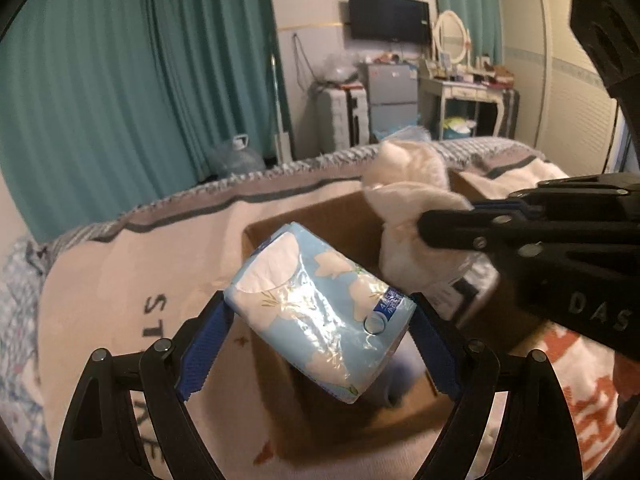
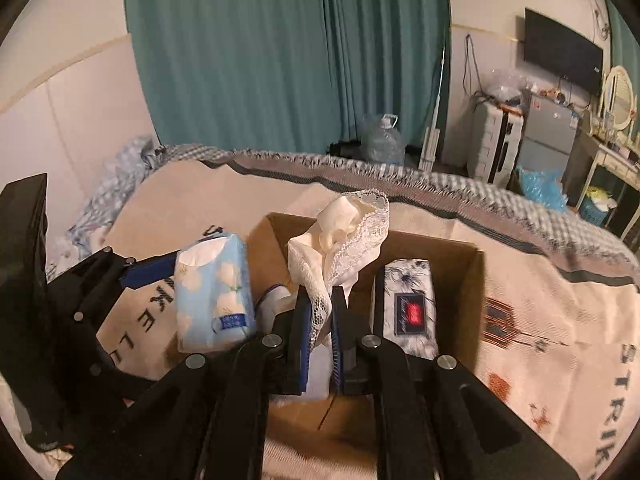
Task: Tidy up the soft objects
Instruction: 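Carry the blue tissue pack and lace cloth into the box and release both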
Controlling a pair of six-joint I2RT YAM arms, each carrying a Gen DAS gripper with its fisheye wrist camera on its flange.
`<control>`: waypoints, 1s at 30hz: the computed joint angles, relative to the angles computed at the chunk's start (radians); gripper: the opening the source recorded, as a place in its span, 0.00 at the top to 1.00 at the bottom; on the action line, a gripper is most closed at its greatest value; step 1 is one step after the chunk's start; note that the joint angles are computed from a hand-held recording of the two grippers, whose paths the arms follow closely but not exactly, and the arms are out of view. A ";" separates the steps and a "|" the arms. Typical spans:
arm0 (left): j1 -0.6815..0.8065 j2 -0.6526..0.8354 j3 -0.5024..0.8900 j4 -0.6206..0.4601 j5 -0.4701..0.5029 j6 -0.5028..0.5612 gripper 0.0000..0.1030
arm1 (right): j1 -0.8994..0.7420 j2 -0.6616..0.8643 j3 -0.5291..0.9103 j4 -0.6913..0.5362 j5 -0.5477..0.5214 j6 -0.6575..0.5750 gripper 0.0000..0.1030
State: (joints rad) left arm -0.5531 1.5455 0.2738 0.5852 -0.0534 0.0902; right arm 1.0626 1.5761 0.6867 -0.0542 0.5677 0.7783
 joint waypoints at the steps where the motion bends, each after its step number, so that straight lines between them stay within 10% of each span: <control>1: -0.001 0.029 0.010 0.017 0.005 -0.001 0.16 | -0.022 0.021 0.001 0.024 -0.018 -0.018 0.92; 6: 0.013 0.101 0.043 0.052 0.071 0.001 0.15 | -0.096 0.089 -0.009 0.116 -0.049 -0.054 0.90; 10: -0.025 0.097 0.023 0.085 -0.005 -0.008 0.14 | -0.097 0.055 -0.036 0.119 -0.030 -0.019 0.50; 14: -0.058 0.005 0.012 0.009 -0.061 -0.018 0.14 | -0.034 -0.038 -0.026 -0.012 0.065 0.040 0.48; 20: -0.110 -0.379 0.005 -0.316 -0.099 -0.048 0.09 | 0.154 -0.236 0.088 -0.444 0.254 0.241 0.43; 30: -0.140 -0.658 0.149 -0.744 -0.080 -0.130 0.08 | 0.563 -0.152 0.470 -1.369 0.425 1.000 0.29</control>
State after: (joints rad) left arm -0.6934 0.8871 0.4224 -0.1591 -0.1332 -0.0394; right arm 1.6254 1.4236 1.1570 -1.4232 0.9926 1.7782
